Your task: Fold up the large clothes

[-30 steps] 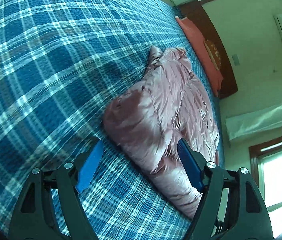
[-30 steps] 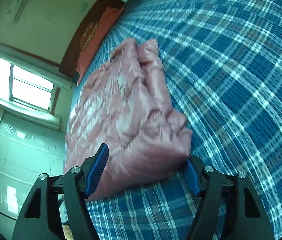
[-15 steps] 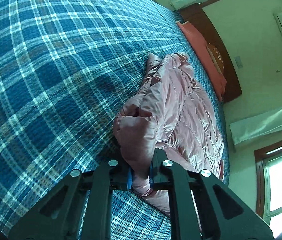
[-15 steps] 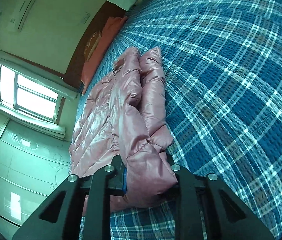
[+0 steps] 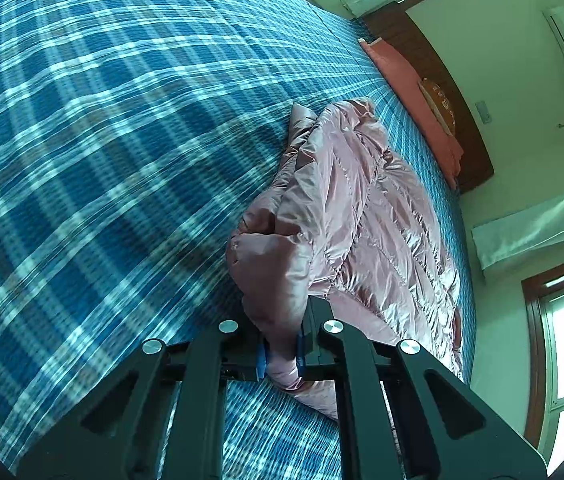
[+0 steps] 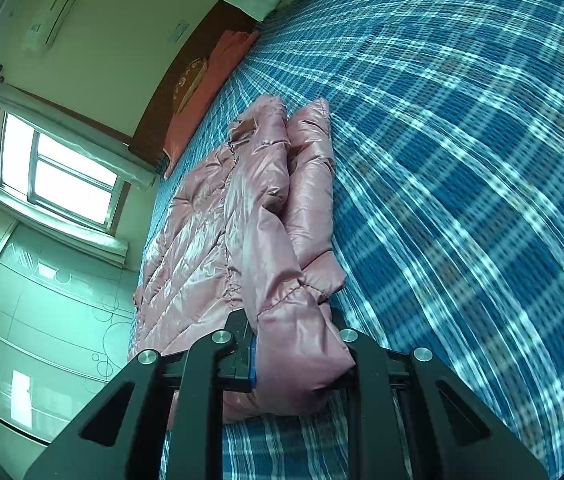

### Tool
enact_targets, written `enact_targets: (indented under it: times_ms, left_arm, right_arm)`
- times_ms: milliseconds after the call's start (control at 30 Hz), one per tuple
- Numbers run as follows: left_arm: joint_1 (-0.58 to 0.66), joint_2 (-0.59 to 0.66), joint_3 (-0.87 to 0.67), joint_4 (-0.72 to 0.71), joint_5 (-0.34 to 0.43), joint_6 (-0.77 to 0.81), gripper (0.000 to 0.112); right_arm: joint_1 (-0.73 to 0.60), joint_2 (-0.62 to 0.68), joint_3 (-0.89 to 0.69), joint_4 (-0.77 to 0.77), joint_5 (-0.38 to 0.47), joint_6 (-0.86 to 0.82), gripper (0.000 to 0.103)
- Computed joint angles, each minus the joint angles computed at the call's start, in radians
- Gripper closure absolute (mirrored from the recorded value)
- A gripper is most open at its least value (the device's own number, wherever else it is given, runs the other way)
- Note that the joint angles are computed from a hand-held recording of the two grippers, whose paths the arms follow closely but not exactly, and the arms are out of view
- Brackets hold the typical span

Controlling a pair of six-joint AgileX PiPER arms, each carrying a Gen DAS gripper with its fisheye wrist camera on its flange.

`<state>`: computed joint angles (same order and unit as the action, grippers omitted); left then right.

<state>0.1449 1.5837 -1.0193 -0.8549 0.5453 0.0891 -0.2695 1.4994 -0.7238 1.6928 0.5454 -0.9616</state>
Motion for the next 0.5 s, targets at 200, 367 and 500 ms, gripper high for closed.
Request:
enact_targets:
  times_ms: [200,367,500]
  left_arm:
    - [0.042,-0.079,0.086,-0.001,0.029,0.048,0.103]
    - [0.085,-0.152,0.172,-0.026,0.051,0.094,0.103]
    - [0.11,-0.188,0.204,-0.027,0.074,0.111,0.103]
  right_arm:
    - [-0.032,-0.06,0.061,-0.036,0.034,0.014,0.085]
    - [-0.056,-0.097,0.11,-0.035,0.06,0.002,0.085]
    - [-0.069,-0.096,0.116,-0.028,0.077,-0.007,0.085]
